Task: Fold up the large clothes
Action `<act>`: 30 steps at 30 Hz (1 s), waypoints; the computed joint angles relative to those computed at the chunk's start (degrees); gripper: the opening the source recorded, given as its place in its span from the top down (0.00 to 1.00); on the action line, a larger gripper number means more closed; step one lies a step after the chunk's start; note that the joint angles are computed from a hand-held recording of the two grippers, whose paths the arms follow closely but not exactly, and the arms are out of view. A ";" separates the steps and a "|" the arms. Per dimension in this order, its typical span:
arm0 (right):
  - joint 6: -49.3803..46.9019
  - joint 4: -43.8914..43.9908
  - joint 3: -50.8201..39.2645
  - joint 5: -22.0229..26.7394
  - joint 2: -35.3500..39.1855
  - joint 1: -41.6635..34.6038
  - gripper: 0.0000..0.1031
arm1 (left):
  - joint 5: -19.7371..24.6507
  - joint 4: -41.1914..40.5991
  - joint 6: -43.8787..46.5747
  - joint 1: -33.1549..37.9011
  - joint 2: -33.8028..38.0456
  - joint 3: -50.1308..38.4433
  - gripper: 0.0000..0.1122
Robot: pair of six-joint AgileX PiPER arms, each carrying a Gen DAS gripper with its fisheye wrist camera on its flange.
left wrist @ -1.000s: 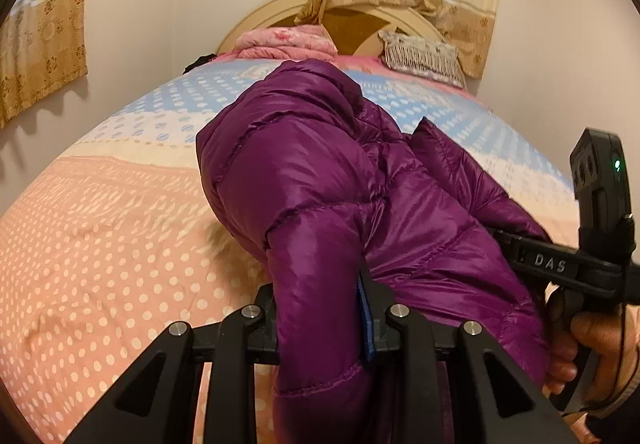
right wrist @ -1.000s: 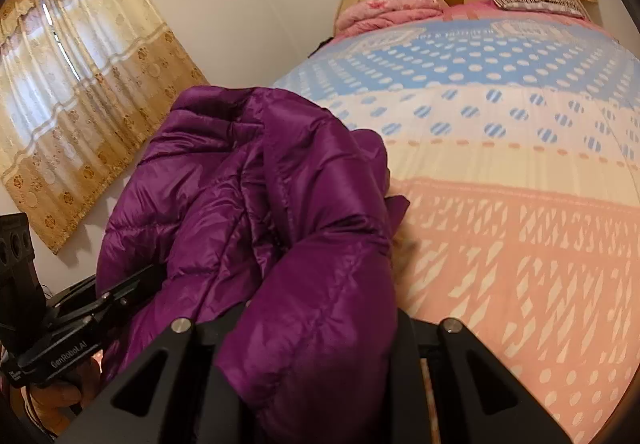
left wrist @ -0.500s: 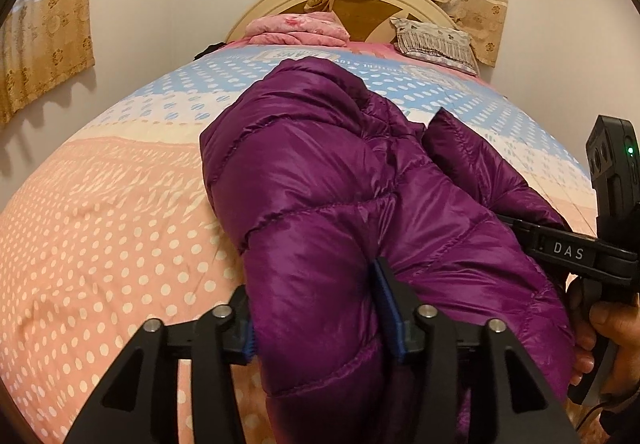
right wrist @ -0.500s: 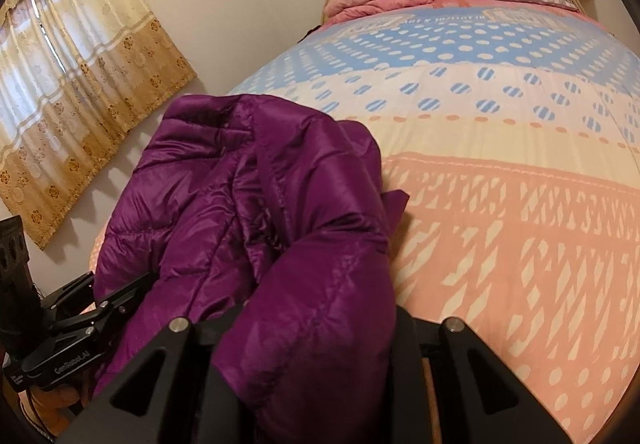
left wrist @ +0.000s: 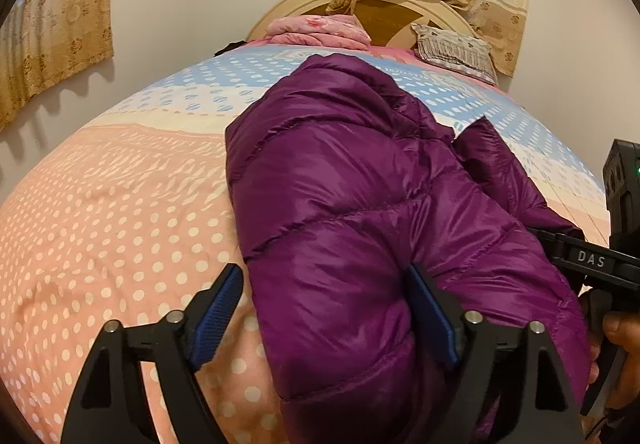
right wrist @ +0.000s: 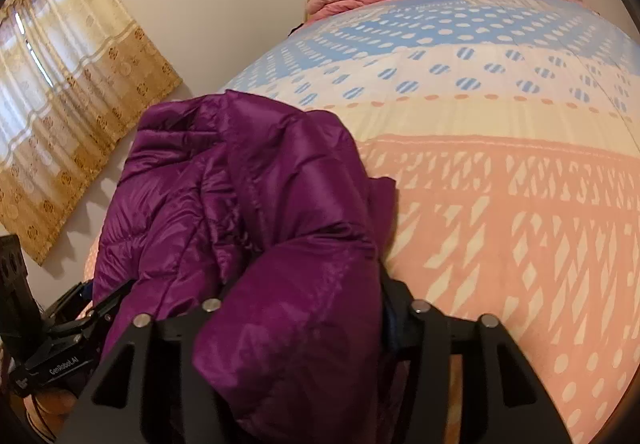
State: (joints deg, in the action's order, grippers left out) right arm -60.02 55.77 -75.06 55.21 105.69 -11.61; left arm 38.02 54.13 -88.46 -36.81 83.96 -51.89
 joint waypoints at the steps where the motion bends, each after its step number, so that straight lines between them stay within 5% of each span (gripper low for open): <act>1: 0.31 -0.02 -0.15 0.15 0.29 -0.17 0.44 | -0.53 0.21 -0.80 0.18 -0.11 0.39 0.23; 23: 1.26 -3.56 1.35 -5.17 -0.67 1.89 0.31 | -5.01 5.57 -10.51 2.50 -1.66 5.96 0.13; 30: 4.94 -8.79 1.54 -8.30 -3.02 3.75 0.30 | 0.24 2.23 -5.86 0.86 -0.09 2.25 0.13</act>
